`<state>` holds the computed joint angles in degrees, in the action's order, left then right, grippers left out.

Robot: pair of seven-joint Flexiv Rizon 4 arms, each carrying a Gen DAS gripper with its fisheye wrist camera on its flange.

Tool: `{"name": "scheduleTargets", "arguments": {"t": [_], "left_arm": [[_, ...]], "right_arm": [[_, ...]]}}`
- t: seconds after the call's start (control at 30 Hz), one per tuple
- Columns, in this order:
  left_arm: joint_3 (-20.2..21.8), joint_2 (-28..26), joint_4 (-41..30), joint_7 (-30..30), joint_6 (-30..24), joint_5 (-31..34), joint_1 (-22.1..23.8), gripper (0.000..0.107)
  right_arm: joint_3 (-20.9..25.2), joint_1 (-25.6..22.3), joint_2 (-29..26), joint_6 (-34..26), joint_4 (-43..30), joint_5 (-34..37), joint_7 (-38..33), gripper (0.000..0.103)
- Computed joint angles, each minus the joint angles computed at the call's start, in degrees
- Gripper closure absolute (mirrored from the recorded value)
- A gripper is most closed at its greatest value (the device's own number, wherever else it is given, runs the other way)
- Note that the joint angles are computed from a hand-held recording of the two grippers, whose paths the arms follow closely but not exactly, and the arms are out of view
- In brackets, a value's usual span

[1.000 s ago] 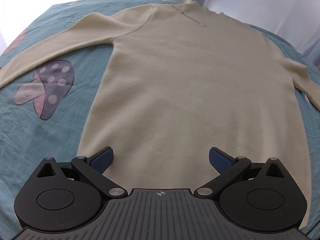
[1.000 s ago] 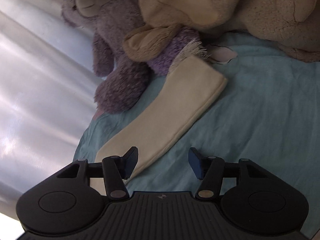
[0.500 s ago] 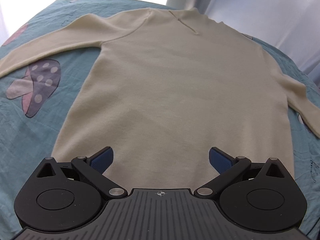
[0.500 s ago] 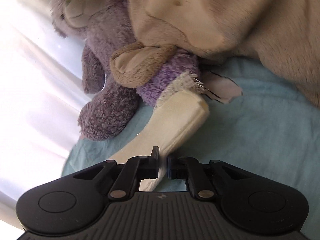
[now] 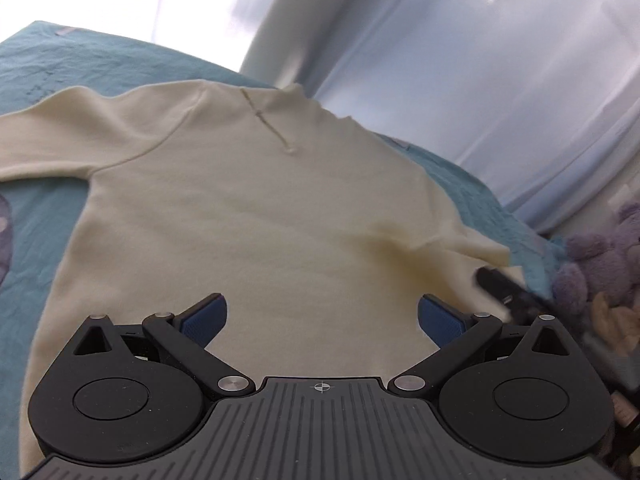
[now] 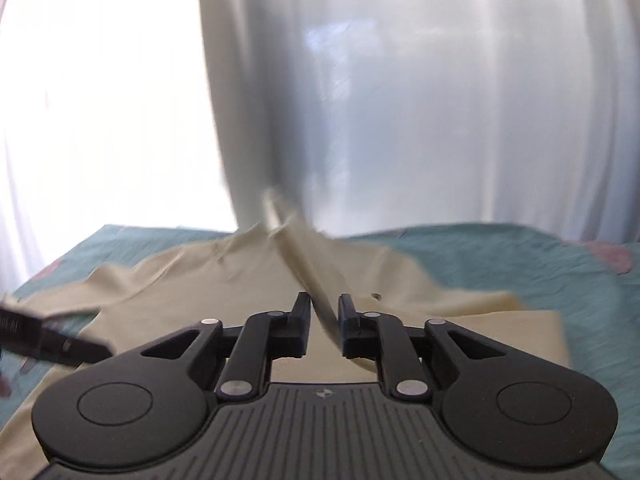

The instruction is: Fold small clothes

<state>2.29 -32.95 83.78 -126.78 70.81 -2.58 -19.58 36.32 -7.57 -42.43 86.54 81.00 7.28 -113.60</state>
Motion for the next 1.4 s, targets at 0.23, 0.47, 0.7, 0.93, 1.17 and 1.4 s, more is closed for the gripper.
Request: {"name": "scheduleTargets", "arguments": {"t": [0.23, 0.47, 0.7, 0.93, 1.17, 1.4], "left_arm": [[-12.91, -8.4, -7.14, 15.45, 0.62, -12.37, 8.23, 0.004], [-15.52, -16.37, -17.73, 22.16, -6.57, -20.11, 8.34, 0.019], [-13.05, -21.12, -26.19, 22.82, -13.8, -21.14, 6.31, 0.087], [-8.93, -19.09, -27.36, 20.91, -10.22, -16.12, 4.84, 0.101], [4.69, -13.26, -24.72, 14.18, -11.47, -2.66, 1.72, 0.101], [3.38, -10.93, -17.45, 7.35, -13.64, 1.13, 6.35, 0.074]], "right_arm": [[-3.52, 1.0, 2.76, -7.22, 1.99, 6.53, 5.44, 0.073], [-7.53, 1.37, 4.83, -8.33, 3.22, 11.59, 6.94, 0.066], [-7.01, -0.22, 5.38, -8.87, 3.46, 15.69, 5.12, 0.066], [-6.68, -0.7, 4.05, -11.05, 0.22, 19.76, 3.71, 0.062], [-8.78, 1.31, 3.11, -13.68, -3.03, 20.95, 2.6, 0.054], [-12.42, 4.33, 0.32, -18.45, -8.23, 20.35, 6.83, 0.053]]}}
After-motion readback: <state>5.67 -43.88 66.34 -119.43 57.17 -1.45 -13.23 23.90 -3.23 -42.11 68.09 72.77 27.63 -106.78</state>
